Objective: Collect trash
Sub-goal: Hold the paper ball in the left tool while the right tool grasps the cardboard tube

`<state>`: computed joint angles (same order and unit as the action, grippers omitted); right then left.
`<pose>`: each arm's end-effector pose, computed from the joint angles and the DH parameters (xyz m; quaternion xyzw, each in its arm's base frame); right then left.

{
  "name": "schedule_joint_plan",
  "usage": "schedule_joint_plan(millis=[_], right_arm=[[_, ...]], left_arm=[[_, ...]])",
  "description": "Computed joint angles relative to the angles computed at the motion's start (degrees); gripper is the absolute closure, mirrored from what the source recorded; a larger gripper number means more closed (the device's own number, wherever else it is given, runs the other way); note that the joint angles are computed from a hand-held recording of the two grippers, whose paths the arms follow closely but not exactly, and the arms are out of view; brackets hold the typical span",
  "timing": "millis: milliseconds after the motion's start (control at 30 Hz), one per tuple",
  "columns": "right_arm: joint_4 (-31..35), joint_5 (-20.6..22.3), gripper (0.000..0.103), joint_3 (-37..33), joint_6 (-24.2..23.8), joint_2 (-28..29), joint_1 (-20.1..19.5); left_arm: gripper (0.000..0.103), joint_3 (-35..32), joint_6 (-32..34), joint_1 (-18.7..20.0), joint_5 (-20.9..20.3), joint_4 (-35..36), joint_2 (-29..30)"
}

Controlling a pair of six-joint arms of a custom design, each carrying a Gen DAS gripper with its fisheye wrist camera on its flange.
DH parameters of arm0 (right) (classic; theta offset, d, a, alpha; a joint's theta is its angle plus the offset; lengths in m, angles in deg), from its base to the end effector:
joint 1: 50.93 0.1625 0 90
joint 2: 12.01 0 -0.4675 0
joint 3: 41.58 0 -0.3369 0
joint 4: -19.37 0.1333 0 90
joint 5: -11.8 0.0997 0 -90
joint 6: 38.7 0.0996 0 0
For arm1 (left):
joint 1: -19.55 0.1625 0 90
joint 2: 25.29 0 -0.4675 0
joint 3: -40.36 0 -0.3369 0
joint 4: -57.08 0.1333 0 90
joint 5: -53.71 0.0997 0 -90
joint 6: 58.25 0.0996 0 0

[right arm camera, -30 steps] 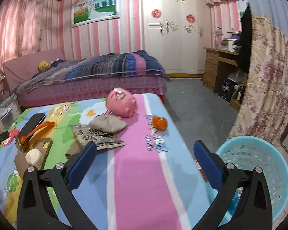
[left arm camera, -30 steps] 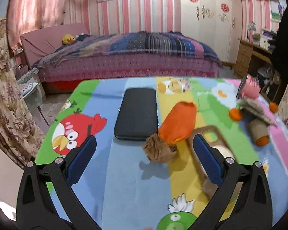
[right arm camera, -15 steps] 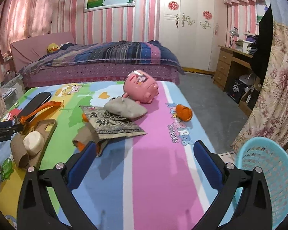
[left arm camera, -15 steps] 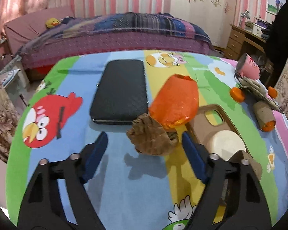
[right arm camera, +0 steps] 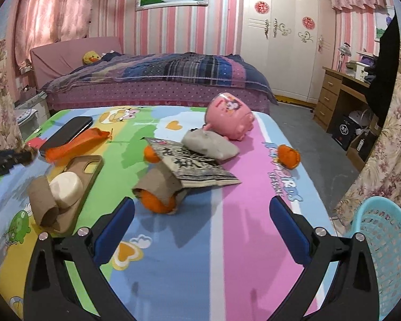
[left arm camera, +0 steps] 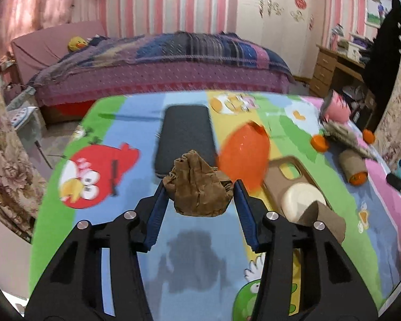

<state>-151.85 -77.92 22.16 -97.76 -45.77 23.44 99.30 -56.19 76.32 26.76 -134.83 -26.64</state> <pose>-0.0922 -0.8263 0.2693 0.3346 -0.8373 0.3451 0.2605 -0.2257 -0.7497 -0.0735 0.0514 0.8121 -0.4398 0.3801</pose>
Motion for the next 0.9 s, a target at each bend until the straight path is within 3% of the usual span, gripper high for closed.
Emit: schedule_joint_plan(millis=[100, 400, 667, 900], right_arm=[[0.57, -0.49, 0.005, -0.50, -0.57, 0.73, 0.49], [8.39, -3.27, 0.024, -6.31, 2.38, 3.96, 2.35], [5.59, 0.41, 0.024, 4.55, -2.09, -0.09, 2.94], [4.06, 3.25, 0.024, 11.94, -4.47, -1.86, 4.16]], left_arm=[[0.054, -0.24, 2.97, -0.66, 2.60, -6.63, 0.16], [0.054, -3.80, 6.56, -0.58, 4.63, -10.77, 0.83], [0.054, -0.64, 5.46, -0.73, 6.42, -10.57, 0.49], [0.054, 9.63, 0.57, -1.87, 8.19, -15.07, -2.60]])
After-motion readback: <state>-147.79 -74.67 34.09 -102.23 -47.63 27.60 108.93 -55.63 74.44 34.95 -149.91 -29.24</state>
